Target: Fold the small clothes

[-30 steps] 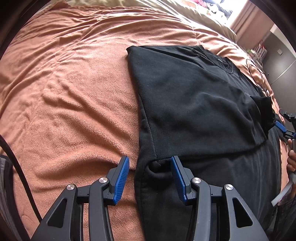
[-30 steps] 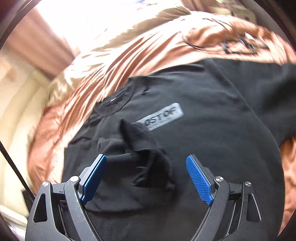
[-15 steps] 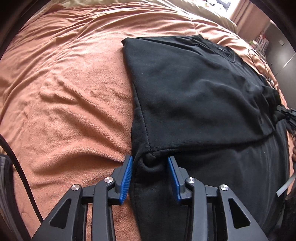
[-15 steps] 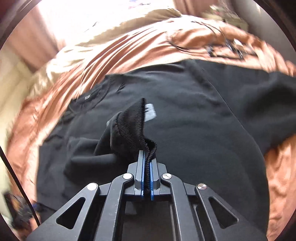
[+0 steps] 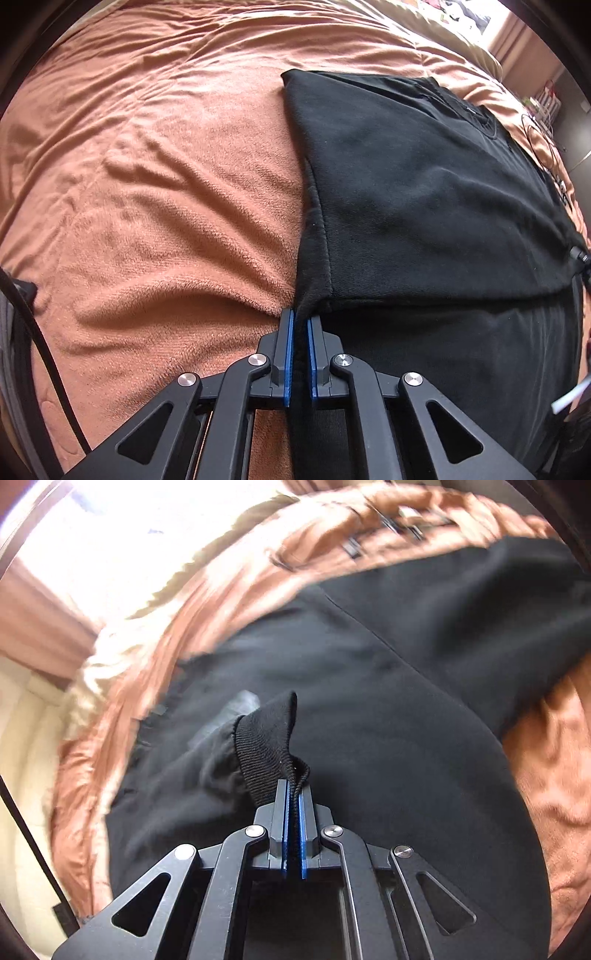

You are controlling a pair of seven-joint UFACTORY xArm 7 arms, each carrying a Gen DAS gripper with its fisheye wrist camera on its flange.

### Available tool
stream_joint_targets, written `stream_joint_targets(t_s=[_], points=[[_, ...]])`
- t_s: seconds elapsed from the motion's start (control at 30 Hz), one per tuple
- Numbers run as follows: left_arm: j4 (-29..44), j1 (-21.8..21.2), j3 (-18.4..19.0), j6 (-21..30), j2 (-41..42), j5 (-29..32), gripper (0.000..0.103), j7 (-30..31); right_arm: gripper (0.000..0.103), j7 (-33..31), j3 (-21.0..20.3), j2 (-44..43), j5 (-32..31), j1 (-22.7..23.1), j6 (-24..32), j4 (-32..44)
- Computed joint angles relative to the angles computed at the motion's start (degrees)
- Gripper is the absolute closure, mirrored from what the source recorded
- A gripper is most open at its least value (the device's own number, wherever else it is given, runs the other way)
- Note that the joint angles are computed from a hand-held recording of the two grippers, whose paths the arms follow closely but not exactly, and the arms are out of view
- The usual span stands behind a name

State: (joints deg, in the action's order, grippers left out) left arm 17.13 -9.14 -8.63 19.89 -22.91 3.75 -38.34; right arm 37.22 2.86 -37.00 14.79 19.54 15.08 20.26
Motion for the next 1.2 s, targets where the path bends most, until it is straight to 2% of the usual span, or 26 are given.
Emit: stream_joint_targets(t_s=[0.07,0.13,0.2,0.27,0.4,0.5,0.67,0.77,0.87,0.9,0.97,1.1,1.2], points=[[-0.54,-0.79,0.83,-0.01,-0.97,-1.30,0.096,0.30,0.097,0.76,-0.62,0.30,1.04,0.22,0.59,-0.48],[-0.95,-1.47,1.27,0.59,-2.49,-2.27,0.096,0.79,0.085,3.22,2.24,-1.55,-0.92,-3.07,2.52,-0.41],[-1.60,-2.13,1.51,1.06,-4.79,-3.19,0.096,1.12,0.053,6.53,6.17,-4.81,-4.28,-6.75,3.94,-0.53],[-1.82,-2.05,1.14,2.22,-7.03,-3.25,0.096,1.13,0.047,8.22,7.77,-7.42,-6.63,-7.64,4.85,-0.69],[-1.61,-2.08,0.27,2.97,-10.55,-2.73,0.096,1.39,0.047,4.77,4.61,-8.75,-6.97,-2.14,5.07,-0.47],[-0.37,-0.91,-1.64,2.18,-9.86,-1.48,0.096,-0.03,0.047,0.77,2.92,-8.25,-6.48,1.77,5.80,0.61],[1.91,-0.80,-2.79,-2.93,-4.15,0.21,0.096,-1.27,0.062,-4.41,2.25,-3.11,-4.94,4.98,5.71,3.58],[3.45,0.24,-4.03,-5.43,0.44,1.79,0.096,-2.52,0.064,-5.56,3.72,0.49,-5.76,3.47,8.08,5.69],[5.76,1.33,-4.92,-2.19,4.69,3.49,0.096,-5.63,0.066,-1.96,7.68,4.04,-9.00,-1.29,12.00,8.02],[5.91,0.64,-3.98,-2.24,5.92,2.88,0.096,-5.80,0.071,-1.46,7.68,5.42,-9.22,-1.73,12.07,8.39],[5.52,0.69,-3.65,-3.75,6.38,3.53,0.096,-7.62,0.074,-2.07,6.71,5.62,-9.05,-1.40,11.65,8.18],[5.87,-0.04,-2.96,-1.69,5.24,3.35,0.096,-9.70,0.073,-1.36,5.46,3.60,-7.29,-1.08,12.64,7.76],[6.40,-0.04,-3.76,1.19,2.91,4.38,0.096,-11.78,0.070,-0.83,2.99,-0.10,-2.88,0.80,12.00,5.51]])
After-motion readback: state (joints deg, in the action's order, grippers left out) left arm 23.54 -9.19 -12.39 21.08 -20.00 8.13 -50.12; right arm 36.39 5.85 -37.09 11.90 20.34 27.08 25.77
